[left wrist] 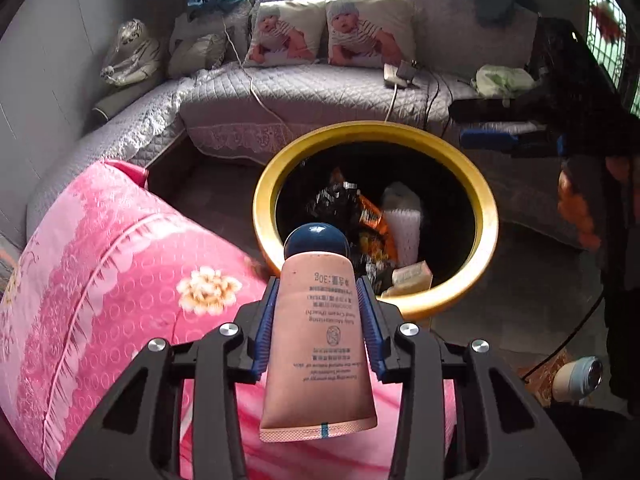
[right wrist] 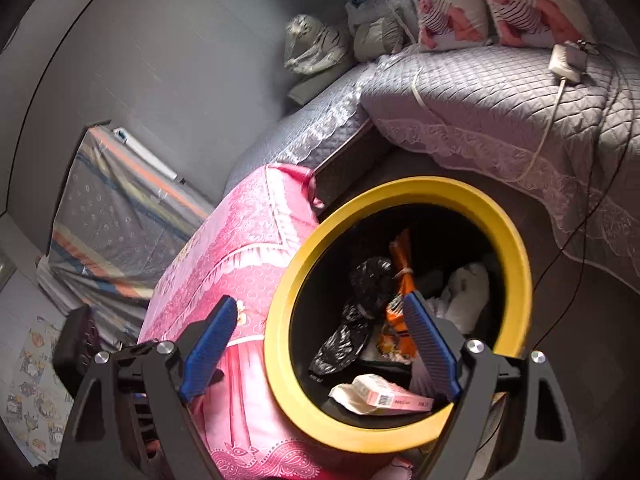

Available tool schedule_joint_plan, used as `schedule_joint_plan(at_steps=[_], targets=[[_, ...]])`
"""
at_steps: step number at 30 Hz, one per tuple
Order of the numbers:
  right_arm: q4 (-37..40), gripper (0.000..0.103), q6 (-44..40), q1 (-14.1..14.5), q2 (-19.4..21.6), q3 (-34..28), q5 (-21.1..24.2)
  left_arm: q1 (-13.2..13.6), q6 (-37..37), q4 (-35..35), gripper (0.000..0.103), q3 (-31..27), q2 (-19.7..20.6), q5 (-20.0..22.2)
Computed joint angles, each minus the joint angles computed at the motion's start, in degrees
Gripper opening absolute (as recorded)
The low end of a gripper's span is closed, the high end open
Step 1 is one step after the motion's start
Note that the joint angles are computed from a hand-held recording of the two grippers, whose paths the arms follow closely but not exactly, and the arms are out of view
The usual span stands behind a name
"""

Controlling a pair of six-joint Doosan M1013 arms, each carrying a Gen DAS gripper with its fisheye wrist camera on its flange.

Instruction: Collect trash

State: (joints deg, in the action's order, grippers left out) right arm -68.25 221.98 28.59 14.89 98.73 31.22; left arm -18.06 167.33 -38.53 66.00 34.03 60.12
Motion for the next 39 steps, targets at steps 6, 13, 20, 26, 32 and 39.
schedule_joint_plan(at_steps=[6,13,20,26,32,39], targets=[[-1.8,0.083,5.0,2.5,-1.6,0.7,12.8,-2.3,-2.5,-8.9,0.050,0.0,-0.6,-2.6],[-3.2,0.095,5.6,4.6,-0.8,-1.2,23.0,1.4,3.9,-25.1,0.095,5.9,-3.8,-11.9],[-6.2,0.095,-6.3,5.6,4.4,-9.3,20.8,7.2,11.5,-40.9,0.095,11.0,-7.8,-20.4],[-8.2,0.095,-22.1,7.5,11.3,-20.5,13.4,11.6,7.4,-43.6,0.095,13.8,-10.9,-30.0],[-10.4,0.095,-30.7,9.4,16.7,-29.3,5.5,15.8,4.6,-41.9,0.095,16.6,-13.3,-34.3],[-8.5,0.095,-35.9,12.2,22.1,-39.4,15.5,17.5,8.1,-44.9,0.095,21.0,-16.6,-45.7]])
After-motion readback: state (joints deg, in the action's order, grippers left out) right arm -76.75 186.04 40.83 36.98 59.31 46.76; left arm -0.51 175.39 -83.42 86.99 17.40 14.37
